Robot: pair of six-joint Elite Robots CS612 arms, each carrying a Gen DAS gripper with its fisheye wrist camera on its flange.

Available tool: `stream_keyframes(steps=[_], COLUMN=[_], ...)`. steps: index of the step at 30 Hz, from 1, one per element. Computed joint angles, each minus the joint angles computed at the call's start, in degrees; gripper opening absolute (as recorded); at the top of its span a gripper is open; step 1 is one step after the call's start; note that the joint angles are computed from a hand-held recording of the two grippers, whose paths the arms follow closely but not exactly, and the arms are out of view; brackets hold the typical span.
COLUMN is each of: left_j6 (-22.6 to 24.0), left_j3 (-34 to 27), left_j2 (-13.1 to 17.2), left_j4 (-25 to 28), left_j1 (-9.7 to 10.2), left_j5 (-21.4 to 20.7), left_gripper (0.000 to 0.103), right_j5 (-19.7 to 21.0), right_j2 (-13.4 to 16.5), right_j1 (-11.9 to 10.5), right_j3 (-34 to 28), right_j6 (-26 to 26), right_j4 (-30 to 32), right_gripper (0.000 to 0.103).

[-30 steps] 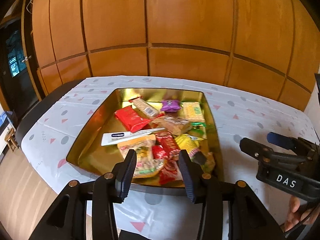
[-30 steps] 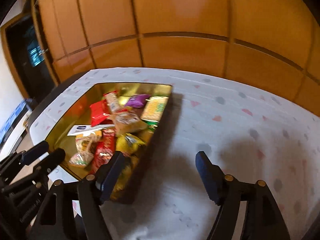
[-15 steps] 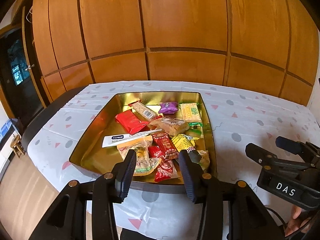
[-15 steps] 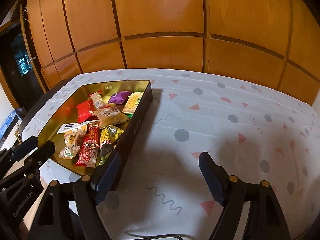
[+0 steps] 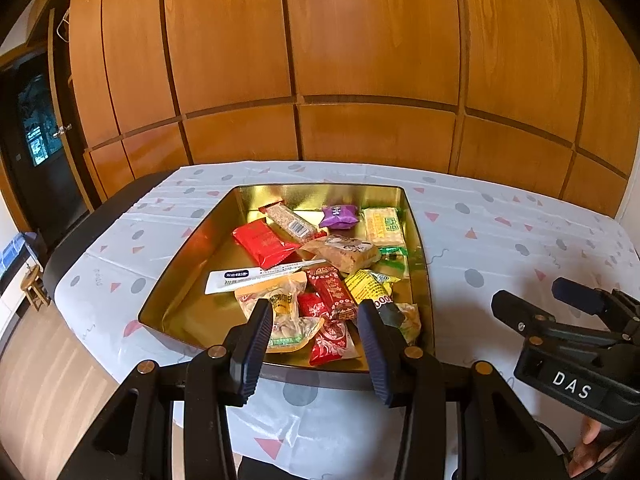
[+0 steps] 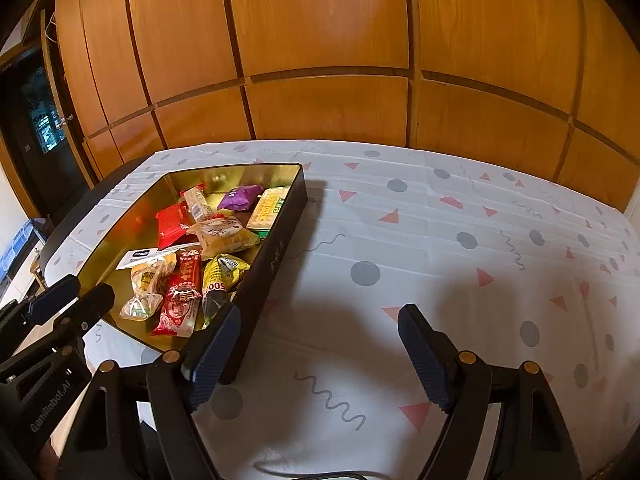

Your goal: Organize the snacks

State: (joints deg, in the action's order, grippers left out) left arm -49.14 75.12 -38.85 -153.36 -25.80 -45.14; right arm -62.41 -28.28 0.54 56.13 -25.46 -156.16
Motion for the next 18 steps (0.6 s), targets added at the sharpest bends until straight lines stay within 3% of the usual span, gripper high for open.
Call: stream_keyframes(steps=[18], left_j6=[-0.3], left_j3=[0.4], left_j2=[-0.3], left_j4=[-0.1], left_j1=[-0.02], left_j5=[0.0], left_gripper=[0.045], right_j5=[-0.1], right_j2=[-0.2], right_j1=[0.1], right_j3=[0.5], right_j6=[-0.4], right_j4=[-0.7], right_gripper=[0.084])
